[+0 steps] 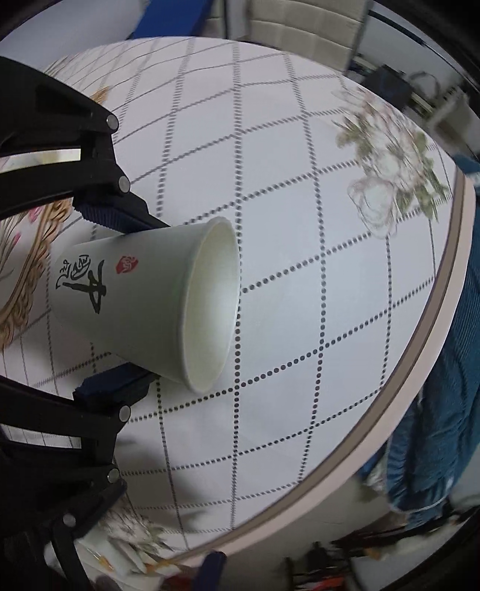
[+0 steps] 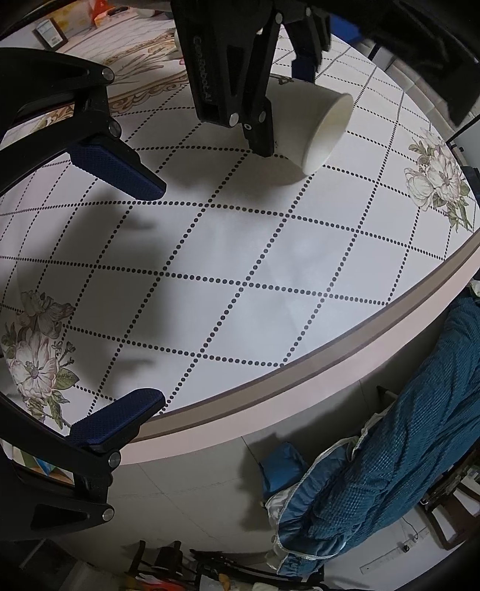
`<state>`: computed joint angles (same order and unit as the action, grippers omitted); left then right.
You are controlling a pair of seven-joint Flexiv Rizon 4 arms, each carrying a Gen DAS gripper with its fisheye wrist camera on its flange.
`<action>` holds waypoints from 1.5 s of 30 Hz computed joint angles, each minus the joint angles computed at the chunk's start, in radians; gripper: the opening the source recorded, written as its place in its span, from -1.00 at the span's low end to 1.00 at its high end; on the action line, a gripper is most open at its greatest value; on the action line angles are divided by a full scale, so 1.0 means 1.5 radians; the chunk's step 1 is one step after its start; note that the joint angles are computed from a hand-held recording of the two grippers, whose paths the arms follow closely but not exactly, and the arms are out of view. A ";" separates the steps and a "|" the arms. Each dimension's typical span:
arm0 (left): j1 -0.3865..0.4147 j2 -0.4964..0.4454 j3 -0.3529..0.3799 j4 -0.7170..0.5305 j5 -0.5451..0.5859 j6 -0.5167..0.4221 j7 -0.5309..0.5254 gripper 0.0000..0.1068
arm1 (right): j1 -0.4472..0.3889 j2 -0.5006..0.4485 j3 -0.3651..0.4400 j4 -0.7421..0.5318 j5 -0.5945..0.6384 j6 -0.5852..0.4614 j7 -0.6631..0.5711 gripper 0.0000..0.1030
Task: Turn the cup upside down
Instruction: 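Carry the held white cup with the left gripper toward the floral medallion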
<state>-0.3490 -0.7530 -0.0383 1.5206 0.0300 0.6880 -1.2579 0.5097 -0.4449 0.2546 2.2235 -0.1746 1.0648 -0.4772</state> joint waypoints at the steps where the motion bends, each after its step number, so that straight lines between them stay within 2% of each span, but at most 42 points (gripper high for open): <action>1: 0.007 0.007 -0.003 0.011 -0.010 0.005 -0.004 0.15 | 0.000 0.000 0.000 -0.001 -0.001 -0.002 -0.001 1.00; 8: 0.054 0.123 -0.012 0.177 -0.093 0.058 -0.051 0.15 | 0.010 0.015 0.008 -0.006 -0.007 -0.018 -0.011 1.00; 11: 0.068 0.173 -0.021 0.230 -0.099 0.065 -0.097 0.15 | 0.020 0.017 0.014 -0.010 -0.008 -0.023 -0.010 1.00; 13: 0.070 0.214 -0.007 0.292 -0.123 0.082 -0.113 0.15 | 0.030 0.020 0.023 -0.014 -0.006 -0.027 -0.010 1.00; 20: 0.115 0.349 0.009 0.468 -0.179 0.108 -0.149 0.15 | 0.089 0.026 0.037 -0.026 -0.032 -0.043 0.024 1.00; 21: 0.112 0.358 0.008 0.490 -0.181 0.119 -0.166 0.15 | 0.099 0.027 0.041 -0.028 -0.036 -0.047 0.031 1.00; 25: 0.139 0.405 0.017 0.586 -0.245 0.138 -0.161 0.15 | 0.133 0.021 0.051 -0.044 -0.048 -0.062 0.055 1.00; 29: 0.158 0.424 0.022 0.658 -0.325 0.157 -0.153 0.15 | 0.161 0.010 0.059 -0.063 -0.056 -0.077 0.069 1.00; 34: 0.184 0.438 0.036 0.710 -0.385 0.170 -0.126 0.15 | 0.192 -0.015 0.062 -0.087 -0.066 -0.090 0.086 1.00; 45: 0.201 0.405 0.022 0.743 -0.492 0.243 -0.058 0.15 | 0.231 -0.064 0.063 -0.122 -0.073 -0.108 0.119 1.00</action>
